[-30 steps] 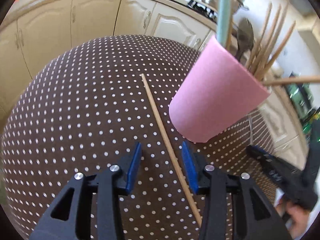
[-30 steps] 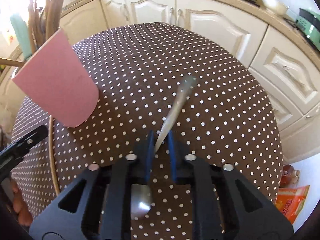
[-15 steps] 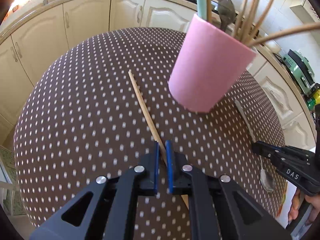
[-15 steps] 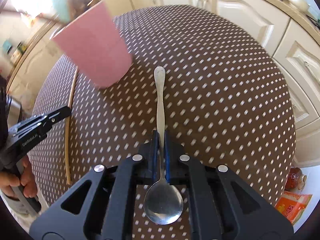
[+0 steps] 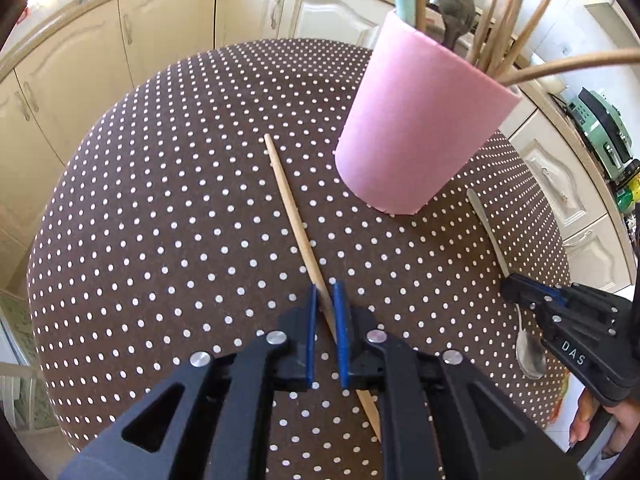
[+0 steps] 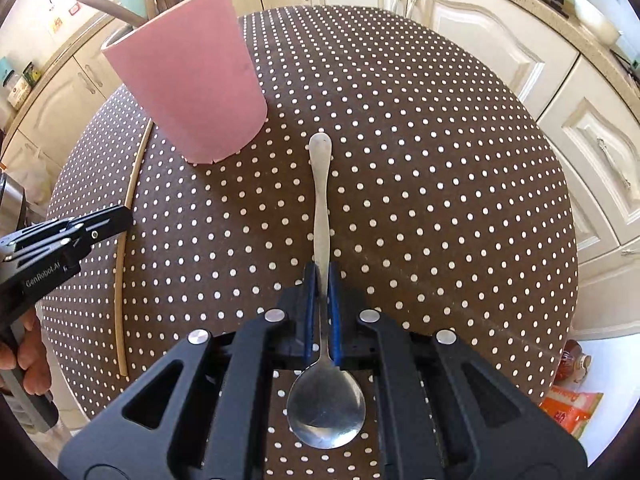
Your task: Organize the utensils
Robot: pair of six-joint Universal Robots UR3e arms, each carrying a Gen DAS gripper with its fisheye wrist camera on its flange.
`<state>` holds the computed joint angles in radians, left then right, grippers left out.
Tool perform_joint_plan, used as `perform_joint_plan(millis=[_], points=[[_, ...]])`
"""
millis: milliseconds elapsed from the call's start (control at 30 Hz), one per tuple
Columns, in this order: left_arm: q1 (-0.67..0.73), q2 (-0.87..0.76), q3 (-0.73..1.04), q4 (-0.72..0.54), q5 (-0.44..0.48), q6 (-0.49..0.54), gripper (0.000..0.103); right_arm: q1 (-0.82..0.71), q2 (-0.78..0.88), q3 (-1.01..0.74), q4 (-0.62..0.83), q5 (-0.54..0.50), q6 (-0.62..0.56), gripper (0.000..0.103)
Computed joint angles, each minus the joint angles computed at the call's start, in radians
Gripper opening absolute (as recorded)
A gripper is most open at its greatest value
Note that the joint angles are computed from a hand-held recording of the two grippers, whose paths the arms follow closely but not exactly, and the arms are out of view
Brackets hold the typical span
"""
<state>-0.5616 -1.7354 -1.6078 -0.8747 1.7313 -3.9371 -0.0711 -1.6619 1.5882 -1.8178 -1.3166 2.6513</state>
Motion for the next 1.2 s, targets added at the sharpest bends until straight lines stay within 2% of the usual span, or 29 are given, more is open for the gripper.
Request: perform_joint_plan(millis=[133,367,533,633,733,933,1067,1200], points=[[-0.05,-0.028,-0.038,0.152,0.061,-0.051,0.005,-0.068,-0.072,0.112,-0.069,0.108,-0.017,0.007],[-0.205,0.031,-0.188,0.404,0.285,-0.087,0.005,-0.255,-0.282,0.303,-0.124,0.348,-0.062,0.006],[-0.326,0.018,-0.283,0.667,0.477,-0.074,0.005,-0.381,-0.392,0.351,-0.048,0.488,-0.148,0.006],[-0.348,-0.051,-0.227,0.78,0.529,-0.017,0.005,-0.412,-0.437,0.364,-0.005,0.534,-0.172,0.006],[-0.363,-0.106,-0.157,0.816,0.576,0.027,0.005,-0.452,-0.459,0.327,0.087,0.574,-0.224,0.006],[-0.317,-0.208,-0.063,1.012,0.583,0.204,0.005,-0.445,-0.429,0.297,0.053,0.628,-0.198,0.006],[-0.289,-0.255,0.006,1.092,0.572,0.299,0.005,-0.445,-0.409,0.264,0.043,0.665,-0.186,0.006],[-0.266,-0.297,0.094,1.126,0.566,0.375,0.005,-0.423,-0.37,0.233,-0.065,0.698,-0.105,0.006]])
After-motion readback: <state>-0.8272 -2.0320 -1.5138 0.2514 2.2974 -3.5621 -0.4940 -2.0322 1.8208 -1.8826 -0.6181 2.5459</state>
